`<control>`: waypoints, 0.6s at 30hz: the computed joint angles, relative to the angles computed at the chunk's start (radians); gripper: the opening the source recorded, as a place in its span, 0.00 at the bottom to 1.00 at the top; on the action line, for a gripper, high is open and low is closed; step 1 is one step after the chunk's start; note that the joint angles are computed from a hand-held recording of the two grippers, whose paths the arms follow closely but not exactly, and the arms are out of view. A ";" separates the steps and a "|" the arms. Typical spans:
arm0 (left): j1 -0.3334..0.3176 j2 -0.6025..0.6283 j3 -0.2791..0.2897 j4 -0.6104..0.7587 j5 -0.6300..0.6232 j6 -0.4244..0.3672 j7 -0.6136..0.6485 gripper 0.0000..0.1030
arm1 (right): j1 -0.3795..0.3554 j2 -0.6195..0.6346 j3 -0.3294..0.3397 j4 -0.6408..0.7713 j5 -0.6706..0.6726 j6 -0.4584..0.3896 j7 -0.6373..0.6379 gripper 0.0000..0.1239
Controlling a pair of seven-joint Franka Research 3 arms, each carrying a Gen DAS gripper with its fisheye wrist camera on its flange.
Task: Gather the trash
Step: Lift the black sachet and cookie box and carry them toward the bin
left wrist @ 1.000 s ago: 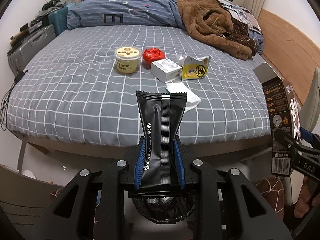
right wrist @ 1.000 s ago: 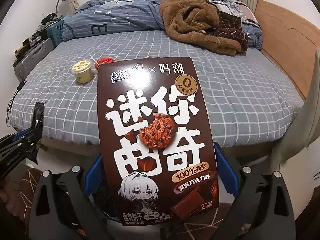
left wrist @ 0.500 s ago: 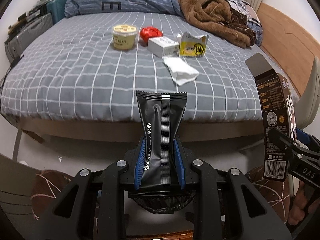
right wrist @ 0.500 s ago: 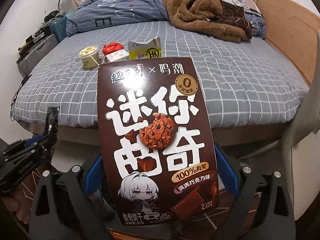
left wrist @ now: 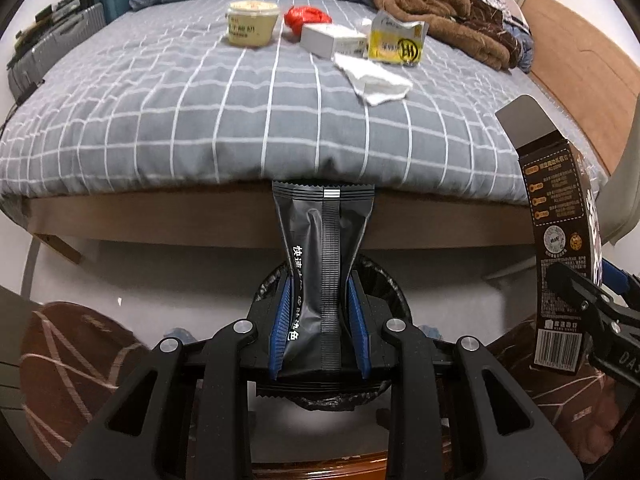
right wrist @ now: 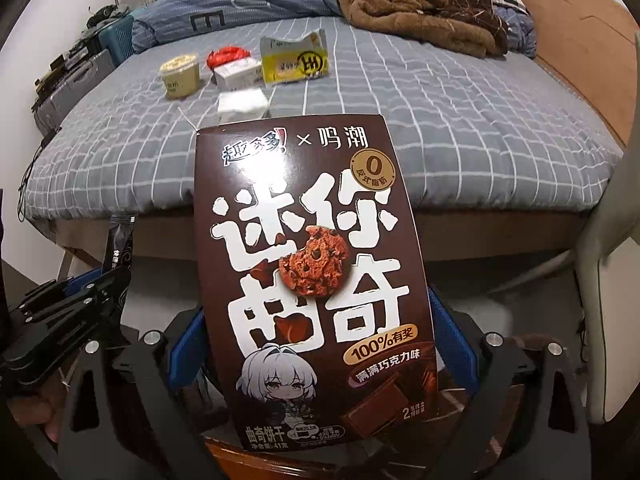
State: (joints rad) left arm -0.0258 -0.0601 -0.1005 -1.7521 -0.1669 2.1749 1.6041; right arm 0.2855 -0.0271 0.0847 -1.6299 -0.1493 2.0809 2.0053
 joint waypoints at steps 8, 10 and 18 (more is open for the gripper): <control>0.002 0.011 0.000 -0.038 -0.012 0.009 -0.001 0.26 | 0.012 -0.003 0.009 -0.069 0.024 0.007 -0.011 0.74; 0.001 0.014 -0.003 -0.044 -0.005 0.014 -0.008 0.26 | 0.015 0.006 0.009 -0.074 0.035 0.005 -0.019 0.74; -0.002 0.058 -0.014 -0.056 -0.004 0.026 -0.013 0.26 | 0.021 0.028 0.004 -0.114 0.037 0.027 -0.016 0.74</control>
State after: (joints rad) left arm -0.0281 -0.0019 -0.1149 -1.8078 -0.1707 2.2012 1.5914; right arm 0.3068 0.0011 0.0884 -1.7435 -0.1124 2.1080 1.9892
